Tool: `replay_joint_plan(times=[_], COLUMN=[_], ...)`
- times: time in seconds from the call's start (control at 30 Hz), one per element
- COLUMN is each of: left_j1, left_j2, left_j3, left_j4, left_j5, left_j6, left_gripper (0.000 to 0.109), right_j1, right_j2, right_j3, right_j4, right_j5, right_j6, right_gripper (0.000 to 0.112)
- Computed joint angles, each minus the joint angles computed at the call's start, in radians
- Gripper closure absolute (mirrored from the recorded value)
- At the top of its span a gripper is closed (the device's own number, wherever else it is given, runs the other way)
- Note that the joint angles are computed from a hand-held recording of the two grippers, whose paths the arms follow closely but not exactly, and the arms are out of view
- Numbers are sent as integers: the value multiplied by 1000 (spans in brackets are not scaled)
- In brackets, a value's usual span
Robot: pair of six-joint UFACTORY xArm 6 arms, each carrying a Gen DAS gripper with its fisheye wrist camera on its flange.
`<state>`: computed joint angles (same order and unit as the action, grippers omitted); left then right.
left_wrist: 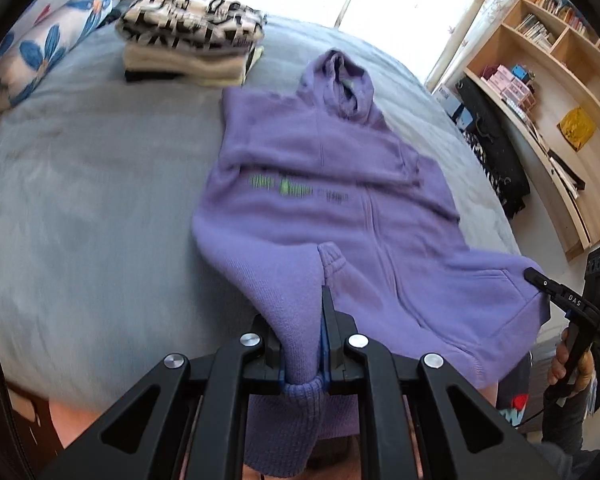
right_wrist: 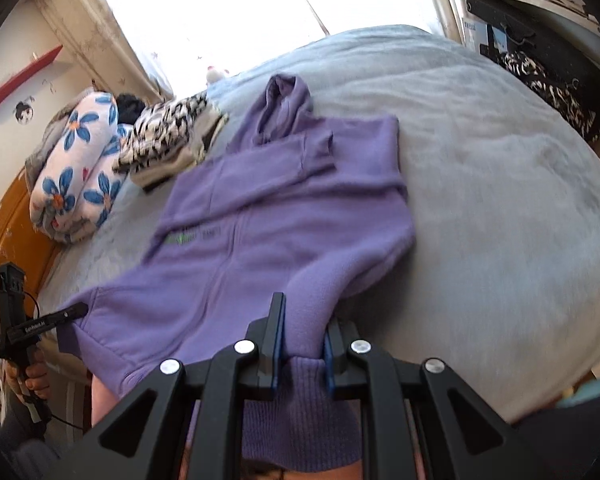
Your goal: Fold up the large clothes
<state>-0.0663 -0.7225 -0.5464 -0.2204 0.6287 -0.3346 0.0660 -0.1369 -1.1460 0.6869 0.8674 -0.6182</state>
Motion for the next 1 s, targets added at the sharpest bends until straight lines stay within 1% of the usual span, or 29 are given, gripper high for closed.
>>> replay_joint_plan(times=[0.17,0.27,0.37,0.47,0.57,0.63,0.67,0.7,0.73,0.77,0.8,0.87,0.97,1.0], left_j1=[59,90,109,119,134,145,153,156,156,157,159,161,165,164], left_j2=[240,406,578,720,849,921,957,977,987,996,1003,1011,1022,1025], left_j3=[-162,-279,-406,-519,-641,-708,-742,-758,-763,-769,-774,-783,-803,-806], left_j4=[-93,-168,-214,-230,-243,-275,-309,-331,-353,-360,-344,-334,-249,-202], left_j5=[-96,-139,-180,-190,-159,-135,-122,-124,-137,-152,-171,-190,-182,-183], left_j6=[116,189,225,233,232,239,250,261,275,280,267,266,238,223], left_gripper=[98,97,95,91,84,72,68,54,38,29,17,15,15,15], right_j1=[26,48,70,90,95,94,93,91,90,89,90,90,94,94], right_j2=[210,356,518,677,842,945,973,989,992,990,981,975,988,991], right_j3=[-233,-396,-582,-772,-986,-1128,-1163,-1182,-1180,-1174,-1156,-1146,-1165,-1169], right_j4=[23,-2,-52,-134,-195,-199,-188,-162,-140,-129,-117,-97,-123,-129], right_j5=[-5,-8,7,34,107,160,167,165,151,134,110,95,99,100], right_j6=[91,164,252,358,461,494,503,502,497,493,481,456,443,434], right_gripper=[98,97,97,94,90,83,77,68,63,55,49,49,49,49])
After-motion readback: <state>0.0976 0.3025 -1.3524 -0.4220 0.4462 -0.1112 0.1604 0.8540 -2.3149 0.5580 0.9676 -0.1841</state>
